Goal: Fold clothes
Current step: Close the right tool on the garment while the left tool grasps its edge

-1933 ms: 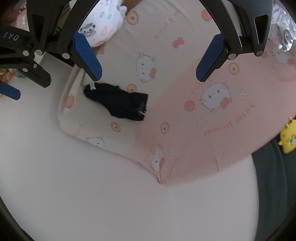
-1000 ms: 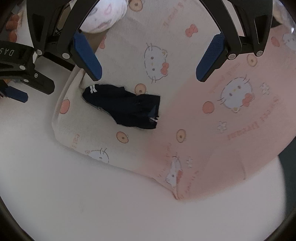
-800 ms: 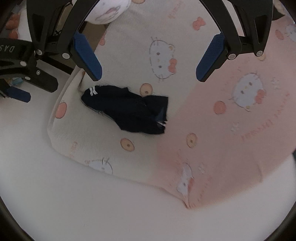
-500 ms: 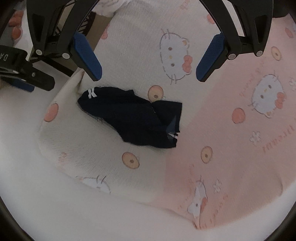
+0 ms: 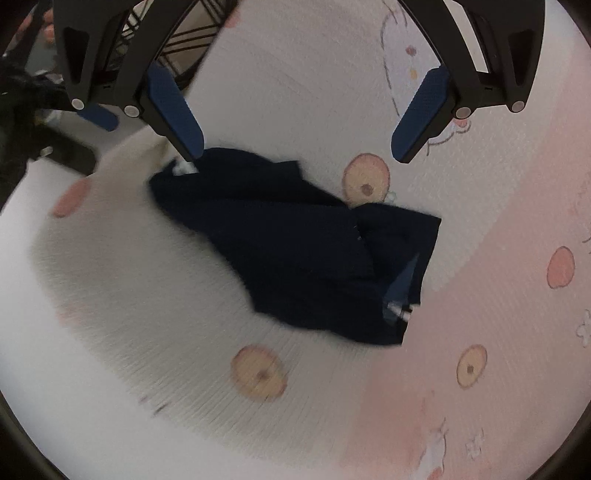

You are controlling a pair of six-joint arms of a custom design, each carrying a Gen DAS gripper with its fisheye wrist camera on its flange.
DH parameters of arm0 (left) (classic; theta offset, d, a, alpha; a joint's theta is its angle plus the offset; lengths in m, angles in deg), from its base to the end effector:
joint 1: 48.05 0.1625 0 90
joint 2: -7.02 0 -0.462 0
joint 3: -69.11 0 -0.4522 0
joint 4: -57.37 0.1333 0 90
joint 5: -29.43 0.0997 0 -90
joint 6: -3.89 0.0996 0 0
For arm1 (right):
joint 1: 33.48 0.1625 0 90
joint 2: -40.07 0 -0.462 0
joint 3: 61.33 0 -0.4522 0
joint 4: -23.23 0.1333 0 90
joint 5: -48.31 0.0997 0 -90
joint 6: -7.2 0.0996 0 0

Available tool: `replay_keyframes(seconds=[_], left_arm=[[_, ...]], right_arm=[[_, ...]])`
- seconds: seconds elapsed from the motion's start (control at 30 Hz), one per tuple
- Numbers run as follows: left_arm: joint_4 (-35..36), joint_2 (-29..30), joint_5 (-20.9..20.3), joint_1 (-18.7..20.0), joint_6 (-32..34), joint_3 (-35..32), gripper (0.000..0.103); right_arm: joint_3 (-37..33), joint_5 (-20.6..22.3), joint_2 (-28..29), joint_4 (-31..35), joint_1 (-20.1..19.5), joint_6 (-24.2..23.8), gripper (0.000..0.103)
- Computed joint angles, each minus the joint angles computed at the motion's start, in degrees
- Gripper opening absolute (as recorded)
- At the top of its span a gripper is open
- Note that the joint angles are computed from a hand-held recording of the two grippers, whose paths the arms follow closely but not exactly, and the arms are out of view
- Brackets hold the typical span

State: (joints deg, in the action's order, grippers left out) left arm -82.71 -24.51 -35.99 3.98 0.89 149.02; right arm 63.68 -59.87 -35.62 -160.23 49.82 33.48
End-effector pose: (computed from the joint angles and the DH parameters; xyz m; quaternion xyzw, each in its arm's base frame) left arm -0.3523 -0.7354 -0.0215 0.2905 0.9328 -0.0881 0.1943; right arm 0.0378 -0.5546 0.2688 -0.3167 -0.8606 0.3905 0.0812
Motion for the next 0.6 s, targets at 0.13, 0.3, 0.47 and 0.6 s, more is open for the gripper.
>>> replay_keyframes(seconds=[0.13, 0.3, 0.47, 0.6], left_arm=[[-0.01, 1.97, -3.71, 1.54, 0.25, -2.12, 0.103], [0.54, 3.94, -7.75, 3.06, -6.36, -4.21, 0.103], [-0.98, 5.12, -11.73, 4.21, -10.28, -4.50, 0.103], [-1.45, 6.61, -14.07, 5.50, -12.82, -5.38, 0.103]], right_arm=[[-0.14, 3.01, 2.23, -5.80, -3.13, 3.35, 0.094], [0.85, 5.11, 4.75, -13.02, -6.61, 13.79, 0.094], [0.52, 11.43, 9.27, -22.94, -9.08, 16.00, 0.094], [-1.64, 9.28, 11.79, -22.61, -8.75, 13.77, 0.094]])
